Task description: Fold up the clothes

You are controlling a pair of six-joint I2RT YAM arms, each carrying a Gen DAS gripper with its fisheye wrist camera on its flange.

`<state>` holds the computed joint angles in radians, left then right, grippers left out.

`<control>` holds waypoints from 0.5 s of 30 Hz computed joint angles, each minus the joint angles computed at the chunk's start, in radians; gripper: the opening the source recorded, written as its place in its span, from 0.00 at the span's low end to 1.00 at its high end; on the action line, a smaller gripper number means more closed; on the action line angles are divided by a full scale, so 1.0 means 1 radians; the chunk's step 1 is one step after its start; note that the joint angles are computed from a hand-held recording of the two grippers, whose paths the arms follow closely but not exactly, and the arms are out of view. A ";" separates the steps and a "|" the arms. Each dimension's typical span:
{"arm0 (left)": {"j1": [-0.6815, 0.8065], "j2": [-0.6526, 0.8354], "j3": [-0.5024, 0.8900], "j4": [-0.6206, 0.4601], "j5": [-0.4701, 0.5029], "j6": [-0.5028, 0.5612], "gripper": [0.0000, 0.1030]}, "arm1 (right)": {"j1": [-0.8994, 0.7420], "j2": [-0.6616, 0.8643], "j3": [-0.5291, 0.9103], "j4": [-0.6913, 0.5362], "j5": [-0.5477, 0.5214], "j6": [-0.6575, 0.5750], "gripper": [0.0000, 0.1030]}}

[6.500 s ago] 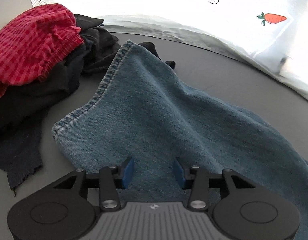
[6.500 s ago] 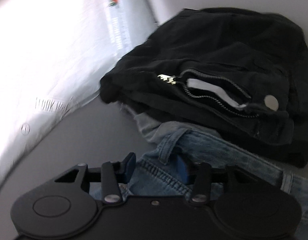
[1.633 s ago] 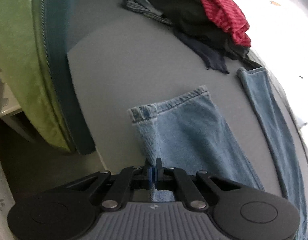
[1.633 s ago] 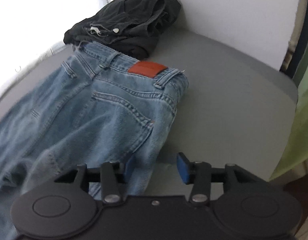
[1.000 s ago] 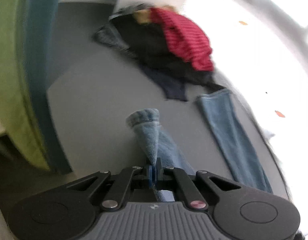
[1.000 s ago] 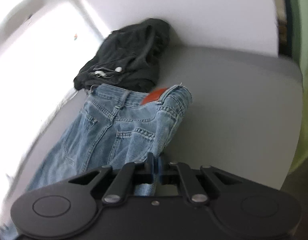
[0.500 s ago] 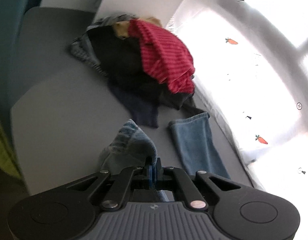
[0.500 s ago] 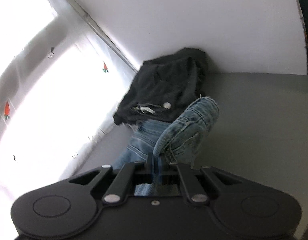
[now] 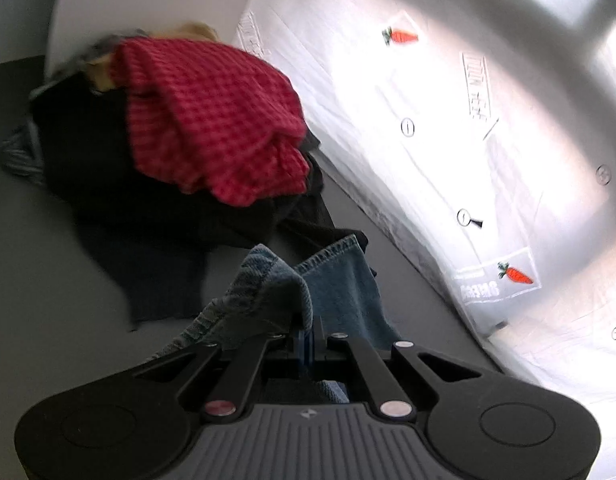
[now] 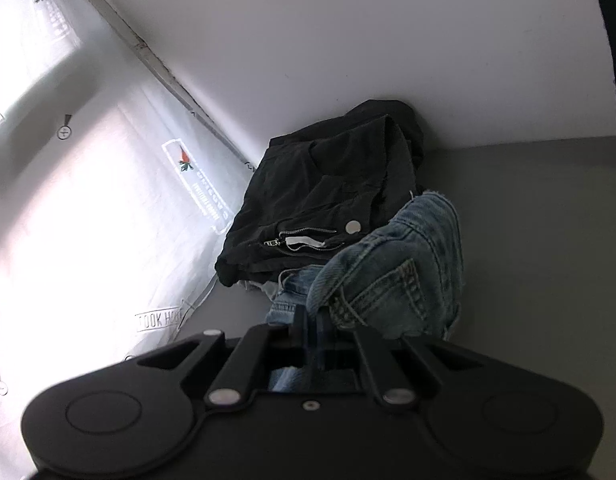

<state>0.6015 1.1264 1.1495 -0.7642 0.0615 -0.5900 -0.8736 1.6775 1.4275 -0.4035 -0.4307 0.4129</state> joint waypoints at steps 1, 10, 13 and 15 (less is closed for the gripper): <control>-0.020 0.046 0.014 0.016 -0.015 0.001 0.01 | 0.019 0.006 0.008 0.003 0.025 0.006 0.04; -0.104 0.398 0.161 0.128 -0.080 -0.061 0.01 | 0.187 0.158 0.181 -0.038 0.208 -0.058 0.04; -0.125 0.511 0.234 0.144 -0.100 -0.067 0.01 | 0.240 0.229 0.242 -0.035 0.255 -0.068 0.04; -0.132 0.578 0.277 0.166 -0.095 -0.081 0.01 | 0.265 0.275 0.280 -0.033 0.280 -0.064 0.04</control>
